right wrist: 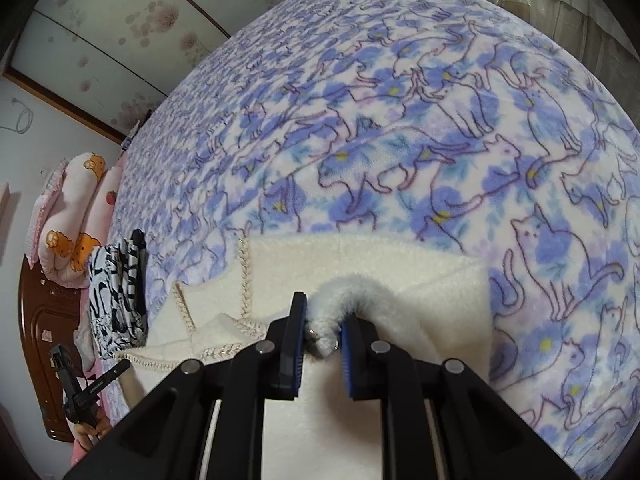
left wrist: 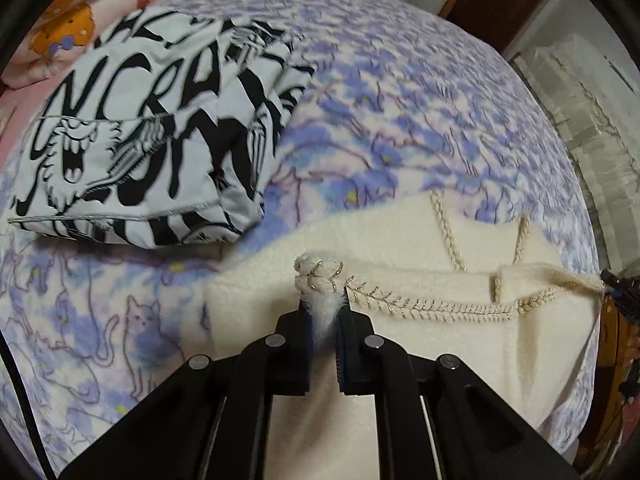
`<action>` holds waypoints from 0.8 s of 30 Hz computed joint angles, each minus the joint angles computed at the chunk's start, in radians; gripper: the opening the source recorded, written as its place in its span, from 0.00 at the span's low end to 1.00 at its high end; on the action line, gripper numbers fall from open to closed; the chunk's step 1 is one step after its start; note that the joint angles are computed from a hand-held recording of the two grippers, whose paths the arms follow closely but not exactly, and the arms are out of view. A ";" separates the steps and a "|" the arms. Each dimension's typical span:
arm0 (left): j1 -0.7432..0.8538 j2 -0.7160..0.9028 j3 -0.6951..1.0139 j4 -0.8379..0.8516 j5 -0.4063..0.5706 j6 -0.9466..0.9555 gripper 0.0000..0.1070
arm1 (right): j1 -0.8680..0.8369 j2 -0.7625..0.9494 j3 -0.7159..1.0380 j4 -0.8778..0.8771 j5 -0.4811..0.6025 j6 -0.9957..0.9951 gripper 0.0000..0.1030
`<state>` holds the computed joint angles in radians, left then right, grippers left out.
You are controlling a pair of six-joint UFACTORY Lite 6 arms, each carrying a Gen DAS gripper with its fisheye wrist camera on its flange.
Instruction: Fold large clothes
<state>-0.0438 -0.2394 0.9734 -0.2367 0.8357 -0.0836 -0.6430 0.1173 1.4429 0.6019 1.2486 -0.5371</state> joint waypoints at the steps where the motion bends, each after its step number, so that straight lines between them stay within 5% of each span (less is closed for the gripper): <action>1: 0.004 0.002 0.010 0.006 -0.006 -0.010 0.06 | 0.004 0.004 0.006 0.009 -0.004 0.001 0.14; 20: -0.006 0.215 0.040 0.203 -0.199 -0.146 0.07 | 0.123 0.256 0.050 0.036 -0.234 0.037 0.14; 24: -0.036 0.187 0.037 0.268 -0.175 -0.188 0.18 | 0.110 0.225 0.024 0.056 -0.227 0.008 0.16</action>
<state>-0.0795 -0.0519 1.0109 0.0311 0.6602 -0.2721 -0.5328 0.3420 1.4670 0.6574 1.0218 -0.5290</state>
